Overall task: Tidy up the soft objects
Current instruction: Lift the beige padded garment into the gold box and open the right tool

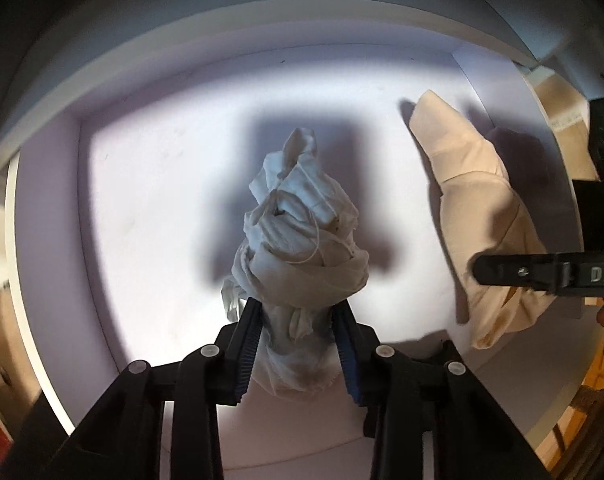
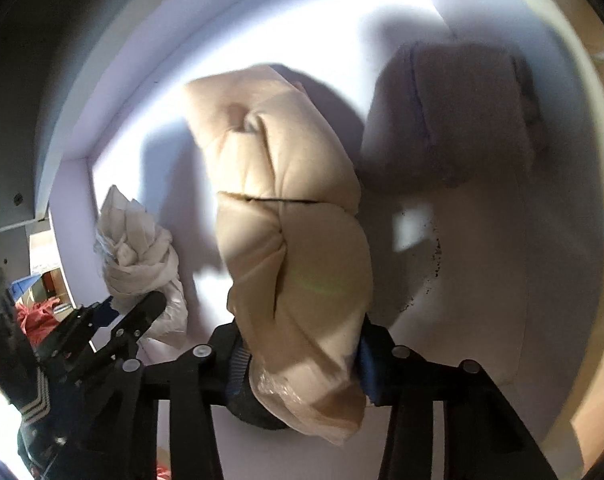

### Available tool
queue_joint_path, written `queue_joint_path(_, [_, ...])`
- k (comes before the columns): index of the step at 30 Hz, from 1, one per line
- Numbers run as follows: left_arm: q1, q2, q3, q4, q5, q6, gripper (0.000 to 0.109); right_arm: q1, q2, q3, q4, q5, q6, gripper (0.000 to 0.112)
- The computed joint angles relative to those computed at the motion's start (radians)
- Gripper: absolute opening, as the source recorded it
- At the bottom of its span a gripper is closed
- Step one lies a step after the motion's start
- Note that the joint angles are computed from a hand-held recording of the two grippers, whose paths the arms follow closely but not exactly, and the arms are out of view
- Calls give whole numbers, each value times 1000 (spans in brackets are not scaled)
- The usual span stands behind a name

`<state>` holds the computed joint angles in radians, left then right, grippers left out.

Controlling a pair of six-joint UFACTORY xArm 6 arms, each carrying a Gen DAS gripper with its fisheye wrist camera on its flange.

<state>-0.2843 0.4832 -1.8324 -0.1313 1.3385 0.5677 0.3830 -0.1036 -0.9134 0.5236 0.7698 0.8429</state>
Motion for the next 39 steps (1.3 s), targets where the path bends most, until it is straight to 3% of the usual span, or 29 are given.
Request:
queue_joint_path(17, [40, 120, -136, -60, 87, -79, 38, -5, -246, 70, 69, -8, -29, 30])
queue_joint_path(21, [38, 149, -172, -64, 95, -87, 38, 2, -268, 59, -17, 36, 4, 30])
queue_joint_path(24, [41, 168, -210, -65, 113, -92, 38, 8, -183, -10, -145, 100, 28, 31])
queue_joint_path(26, [42, 175, -223, -68, 120, -95, 39, 13, -112, -59, -201, 154, 18, 33])
queue_joint_path(29, [43, 183, -221, -77, 111, -95, 39, 6, -44, -83, -163, 181, -16, 46])
queue_joint_path(33, [46, 136, -146, -79, 83, -90, 47, -3, -24, -105, -200, 163, 0, 83])
queue_joint_path(34, [47, 135, -156, -81, 92, -91, 47, -6, -8, -127, -225, 169, 6, 87])
queue_joint_path(39, [55, 126, -170, -85, 114, -89, 48, -10, 137, -273, -290, 258, -67, 86])
